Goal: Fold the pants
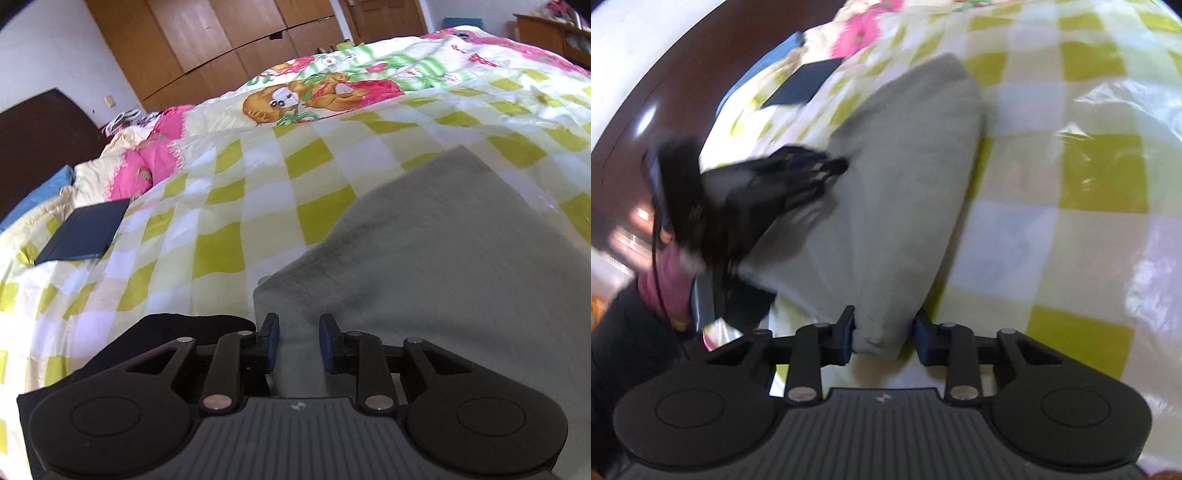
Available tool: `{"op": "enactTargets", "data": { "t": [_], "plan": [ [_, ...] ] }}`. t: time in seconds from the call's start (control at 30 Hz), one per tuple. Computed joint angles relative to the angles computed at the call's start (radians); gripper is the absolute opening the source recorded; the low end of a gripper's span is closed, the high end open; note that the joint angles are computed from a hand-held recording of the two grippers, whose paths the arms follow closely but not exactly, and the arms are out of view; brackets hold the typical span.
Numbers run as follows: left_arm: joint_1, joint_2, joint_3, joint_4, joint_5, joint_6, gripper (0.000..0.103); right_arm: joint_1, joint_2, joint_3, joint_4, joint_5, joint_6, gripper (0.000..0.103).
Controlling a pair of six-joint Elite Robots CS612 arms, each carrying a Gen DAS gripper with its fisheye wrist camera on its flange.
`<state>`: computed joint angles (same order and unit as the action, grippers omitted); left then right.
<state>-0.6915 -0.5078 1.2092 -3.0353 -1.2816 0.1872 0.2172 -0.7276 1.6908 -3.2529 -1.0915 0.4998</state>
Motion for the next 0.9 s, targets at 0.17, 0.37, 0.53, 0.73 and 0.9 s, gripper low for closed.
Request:
{"op": "enactTargets", "data": {
  "t": [0.17, 0.37, 0.53, 0.73, 0.9],
  "plan": [
    [-0.011, -0.018, 0.023, -0.022, 0.043, 0.019, 0.04, -0.016, -0.037, 0.05, 0.013, 0.026, -0.066, 0.051],
    [-0.022, -0.096, 0.162, -0.158, -0.075, -0.007, 0.04, -0.063, -0.028, 0.07, -0.14, -0.015, 0.112, 0.067],
    [-0.04, -0.14, 0.251, -0.241, -0.28, 0.039, 0.041, -0.098, 0.04, -0.017, -0.146, 0.028, 0.25, 0.067],
    [-0.056, -0.151, 0.282, -0.084, -0.371, 0.105, 0.041, -0.083, 0.104, -0.143, -0.068, 0.025, 0.22, 0.067],
    [-0.048, -0.195, 0.341, -0.099, -0.325, 0.088, 0.041, -0.07, 0.108, -0.161, -0.022, -0.009, 0.205, 0.027]
  ]
}}
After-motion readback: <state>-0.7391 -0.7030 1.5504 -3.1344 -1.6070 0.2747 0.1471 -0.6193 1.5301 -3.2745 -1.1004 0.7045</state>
